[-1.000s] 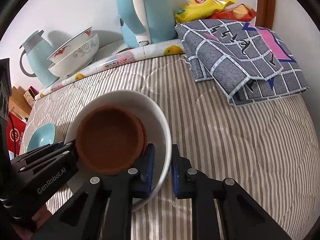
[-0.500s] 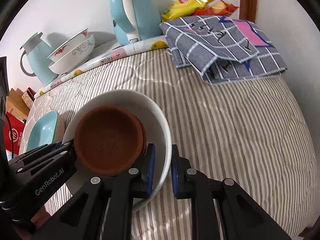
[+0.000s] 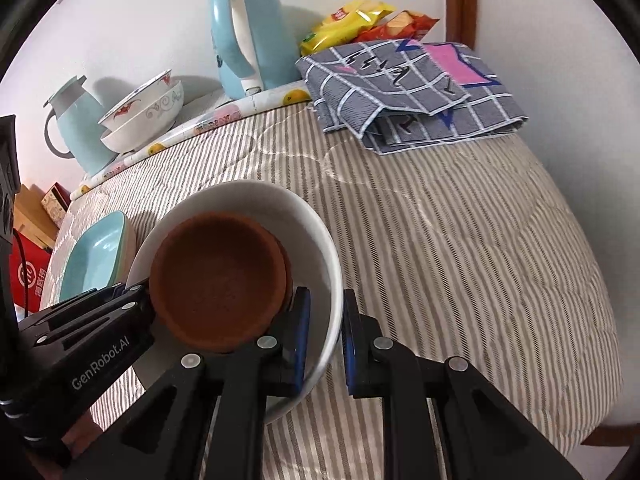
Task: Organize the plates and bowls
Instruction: 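Lift the white bowl holding the brown bowls with both grippers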
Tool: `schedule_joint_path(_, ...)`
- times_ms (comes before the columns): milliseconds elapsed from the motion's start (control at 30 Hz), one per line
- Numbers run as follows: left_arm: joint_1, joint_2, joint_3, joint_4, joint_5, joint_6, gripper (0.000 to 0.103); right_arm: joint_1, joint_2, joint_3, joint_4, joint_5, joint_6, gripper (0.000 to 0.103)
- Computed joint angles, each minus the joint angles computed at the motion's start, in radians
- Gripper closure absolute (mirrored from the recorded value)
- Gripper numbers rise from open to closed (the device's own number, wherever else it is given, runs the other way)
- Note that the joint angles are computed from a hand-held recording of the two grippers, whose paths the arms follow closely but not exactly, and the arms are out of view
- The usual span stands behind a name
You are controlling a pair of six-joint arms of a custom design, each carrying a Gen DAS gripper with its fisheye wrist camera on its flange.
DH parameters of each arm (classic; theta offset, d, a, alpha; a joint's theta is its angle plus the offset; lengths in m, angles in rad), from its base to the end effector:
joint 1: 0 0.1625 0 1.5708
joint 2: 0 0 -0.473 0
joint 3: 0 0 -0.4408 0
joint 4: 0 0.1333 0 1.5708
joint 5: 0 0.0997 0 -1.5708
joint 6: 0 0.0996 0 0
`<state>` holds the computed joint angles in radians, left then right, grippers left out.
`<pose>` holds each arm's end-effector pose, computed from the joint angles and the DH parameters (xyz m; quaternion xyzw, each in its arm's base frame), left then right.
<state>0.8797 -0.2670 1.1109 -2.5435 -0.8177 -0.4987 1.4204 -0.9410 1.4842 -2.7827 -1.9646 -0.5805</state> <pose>-0.3913 -0.7890 -0.1013 0.0656 0.9260 -0.2552 0.2704 -0.0245 -0.7965 0.3066 0.1350 -0.9187 0.2345 0.2876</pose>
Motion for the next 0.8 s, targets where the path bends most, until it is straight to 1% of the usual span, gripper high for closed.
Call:
schedule_joint_path(200,-0.023,-0.011,0.029,-0.019,-0.011,0.008,0.094,-0.005,-0.052,0.06,-0.044,-0.007,0.004,0.088)
schedule_joint_path(467,-0.052,-0.029,0.076,-0.047,-0.017,0.019,0.094,-0.013,-0.11,0.133,-0.102,0.003,0.009,0.089)
schedule_joint_path(800,-0.058,-0.041,0.104,-0.044,-0.026,0.005,0.094,-0.02,-0.132,0.169,-0.125,0.004,0.007,0.089)
